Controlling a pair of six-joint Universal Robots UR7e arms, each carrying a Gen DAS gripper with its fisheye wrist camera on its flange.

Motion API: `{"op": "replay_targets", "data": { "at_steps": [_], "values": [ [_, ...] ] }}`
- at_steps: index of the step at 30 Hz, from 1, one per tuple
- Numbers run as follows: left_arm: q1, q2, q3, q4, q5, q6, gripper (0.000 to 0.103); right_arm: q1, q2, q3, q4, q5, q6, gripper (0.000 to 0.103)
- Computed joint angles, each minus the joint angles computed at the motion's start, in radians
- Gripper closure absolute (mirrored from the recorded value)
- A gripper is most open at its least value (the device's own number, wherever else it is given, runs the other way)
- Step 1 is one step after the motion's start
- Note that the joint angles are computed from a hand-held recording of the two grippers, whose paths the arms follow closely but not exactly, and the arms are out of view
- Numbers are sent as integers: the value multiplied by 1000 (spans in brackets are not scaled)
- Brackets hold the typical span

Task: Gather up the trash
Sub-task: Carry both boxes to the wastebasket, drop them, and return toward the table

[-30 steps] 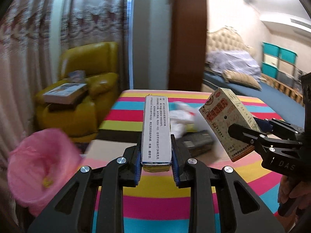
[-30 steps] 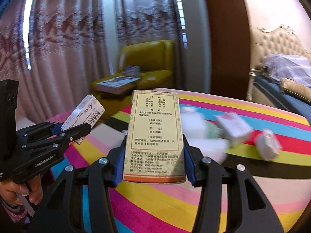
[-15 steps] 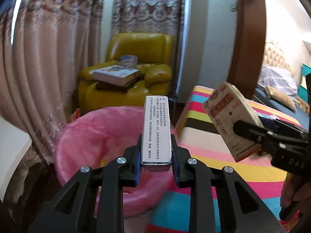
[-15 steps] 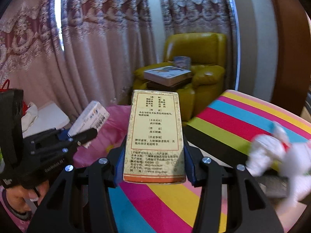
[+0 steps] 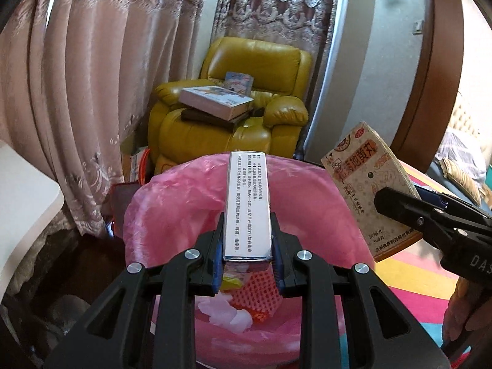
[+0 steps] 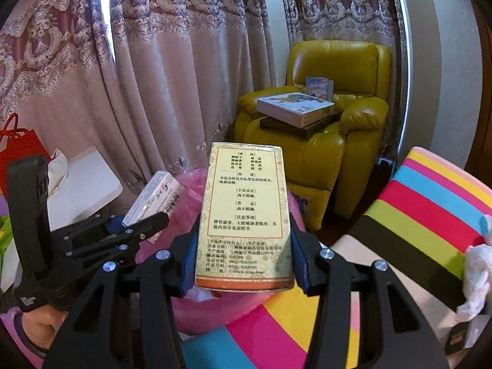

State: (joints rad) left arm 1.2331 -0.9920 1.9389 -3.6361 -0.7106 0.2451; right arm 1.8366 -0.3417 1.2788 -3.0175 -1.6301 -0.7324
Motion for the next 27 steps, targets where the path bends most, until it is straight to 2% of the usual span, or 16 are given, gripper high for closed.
{"op": "replay_targets", "data": {
  "at_steps": [4,6,15,16,17,18,20,21,27],
  "values": [
    [15,8,-14,-16,-4,10,77,3,15,-13,10,12,-26,52],
    [15,12,-21,-14,11,5,77,3,11,-2,-5,18,-30,37],
    [-13,44,-29,-23,103,21,74,-40,-93,115,-75,64,-6,36],
    [-24,55,-32,-31,112,29,63,-47,-107,132,-88,65,-9,36],
    [-29,65,-36,-52,120,43,45,-55,-126,152,-104,64,-13,35],
    [-41,82,-39,-99,126,71,5,-63,-143,172,-121,63,-17,34],
    [-72,128,-56,-250,133,172,6,-81,-178,210,-155,62,-26,32],
    [-85,147,-67,-270,135,196,6,-90,-194,226,-173,59,-30,31],
    [-141,220,-116,-182,72,193,6,-157,-288,313,-263,21,-44,30]
  ]
}}
